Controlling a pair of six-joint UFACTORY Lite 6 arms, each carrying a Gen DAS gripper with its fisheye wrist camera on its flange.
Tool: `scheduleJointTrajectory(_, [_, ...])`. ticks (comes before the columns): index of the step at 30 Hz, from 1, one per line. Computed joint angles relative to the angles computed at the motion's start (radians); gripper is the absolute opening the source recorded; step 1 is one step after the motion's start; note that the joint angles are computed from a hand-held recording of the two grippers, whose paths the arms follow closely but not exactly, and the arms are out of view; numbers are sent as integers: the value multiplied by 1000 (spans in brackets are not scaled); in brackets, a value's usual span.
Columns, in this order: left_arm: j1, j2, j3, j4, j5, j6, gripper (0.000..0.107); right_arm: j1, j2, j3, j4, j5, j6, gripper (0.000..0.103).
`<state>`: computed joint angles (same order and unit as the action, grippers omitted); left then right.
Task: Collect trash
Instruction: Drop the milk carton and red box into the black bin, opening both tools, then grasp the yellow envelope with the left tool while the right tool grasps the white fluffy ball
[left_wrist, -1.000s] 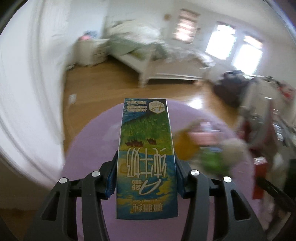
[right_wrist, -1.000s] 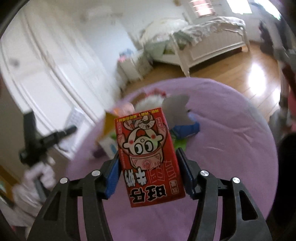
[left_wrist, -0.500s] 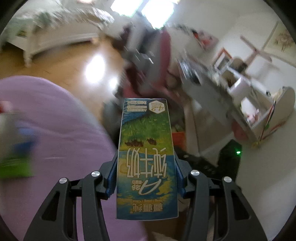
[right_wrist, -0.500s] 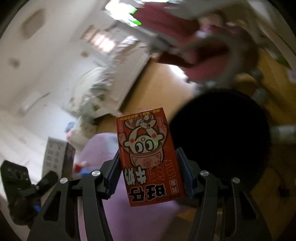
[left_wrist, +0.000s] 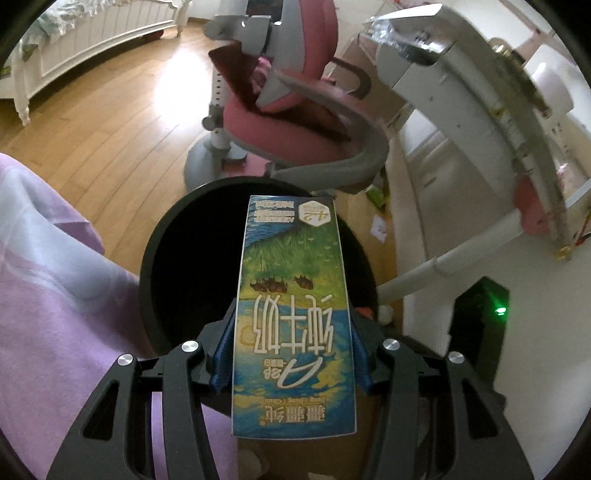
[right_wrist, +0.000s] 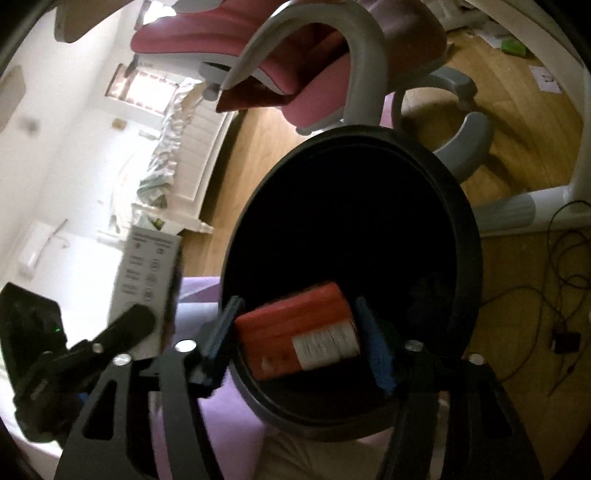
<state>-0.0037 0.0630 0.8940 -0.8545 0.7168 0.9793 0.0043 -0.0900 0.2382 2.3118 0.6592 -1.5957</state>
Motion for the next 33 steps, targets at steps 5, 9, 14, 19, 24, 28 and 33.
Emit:
scheduleJointTrajectory(5, [16,-74,-25,45,-30,-24,82,18,2,-11,61,17,-58,74])
scheduleJointTrajectory(9, [126,-181,-43,44,62,18,85,106,-85,-20,119,-48,-54,74])
scheduleJointTrajectory(14, [372,-329,-58,17,226,146,85,315,-191,44,235,-210,-80,75])
scheduleJointTrajectory(19, [799,-327,25,-24,422,359,86,594,-115,296,480,-387,-312,76])
scheduleJointTrajectory(24, [1164,-41,307,-64,515,461,86,812,114,674,680,-511,-585,81])
scheduleJointTrajectory(28, [1289,256,625,-73,487,431,84,927,386,1078,665,-662,-660,81])
scheduleJointTrajectory(33, [1309,569,997,2,429,338,81,1018,729,1601,524,-888,-621,81])
